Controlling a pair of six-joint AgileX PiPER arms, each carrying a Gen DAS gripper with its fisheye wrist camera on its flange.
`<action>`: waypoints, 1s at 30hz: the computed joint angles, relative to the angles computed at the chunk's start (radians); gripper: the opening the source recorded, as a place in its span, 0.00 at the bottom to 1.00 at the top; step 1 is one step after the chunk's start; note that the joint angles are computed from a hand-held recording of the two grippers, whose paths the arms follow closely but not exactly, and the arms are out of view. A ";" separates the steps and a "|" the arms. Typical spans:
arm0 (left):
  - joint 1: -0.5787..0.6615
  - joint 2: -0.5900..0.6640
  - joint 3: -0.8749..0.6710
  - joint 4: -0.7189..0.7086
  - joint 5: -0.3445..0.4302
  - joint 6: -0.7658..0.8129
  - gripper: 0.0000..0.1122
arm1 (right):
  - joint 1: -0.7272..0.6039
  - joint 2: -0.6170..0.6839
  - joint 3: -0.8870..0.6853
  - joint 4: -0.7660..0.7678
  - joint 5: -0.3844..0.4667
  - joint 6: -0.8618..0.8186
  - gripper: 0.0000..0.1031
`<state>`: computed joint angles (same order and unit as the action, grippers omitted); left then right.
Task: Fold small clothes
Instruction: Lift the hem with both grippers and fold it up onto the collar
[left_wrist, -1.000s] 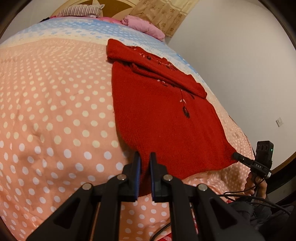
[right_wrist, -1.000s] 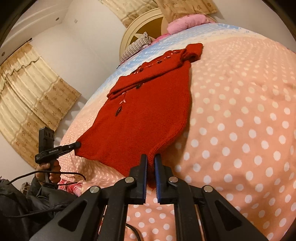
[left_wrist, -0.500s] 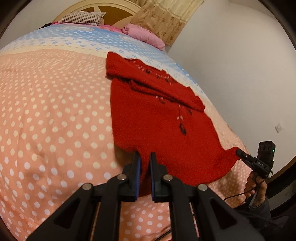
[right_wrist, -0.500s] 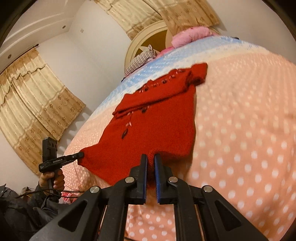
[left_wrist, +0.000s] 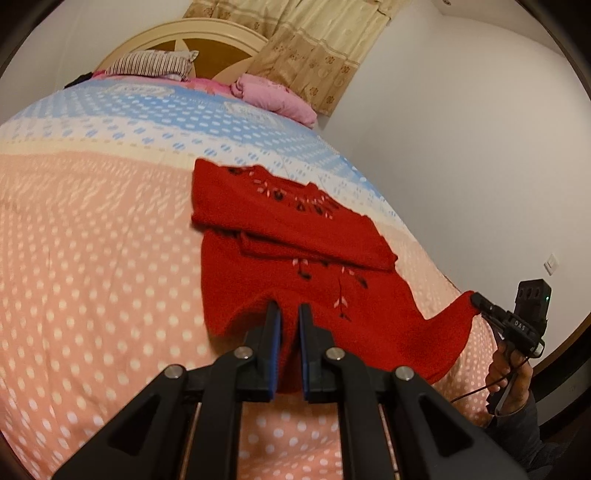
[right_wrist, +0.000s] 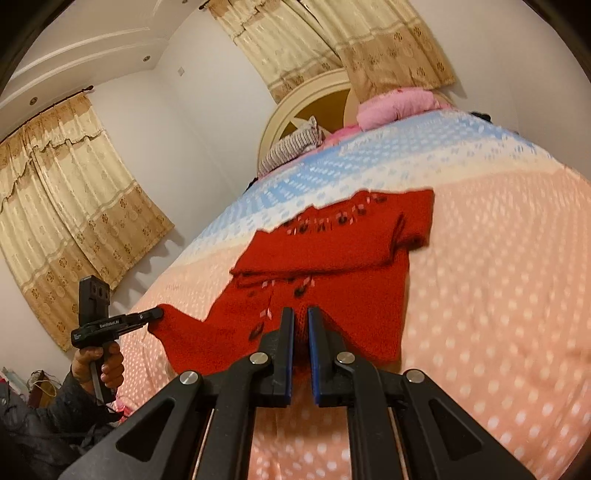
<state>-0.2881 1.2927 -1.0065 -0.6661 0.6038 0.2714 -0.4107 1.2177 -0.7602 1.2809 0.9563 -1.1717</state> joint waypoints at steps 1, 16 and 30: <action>0.000 0.009 -0.018 0.014 -0.001 -0.009 0.08 | 0.007 0.010 -0.023 0.000 -0.007 0.010 0.07; 0.026 0.225 -0.321 0.039 0.015 -0.069 0.08 | 0.131 0.162 -0.351 -0.046 -0.141 0.163 0.07; 0.017 0.482 -0.674 0.218 0.106 -0.238 0.08 | 0.210 0.387 -0.675 -0.213 -0.210 0.371 0.05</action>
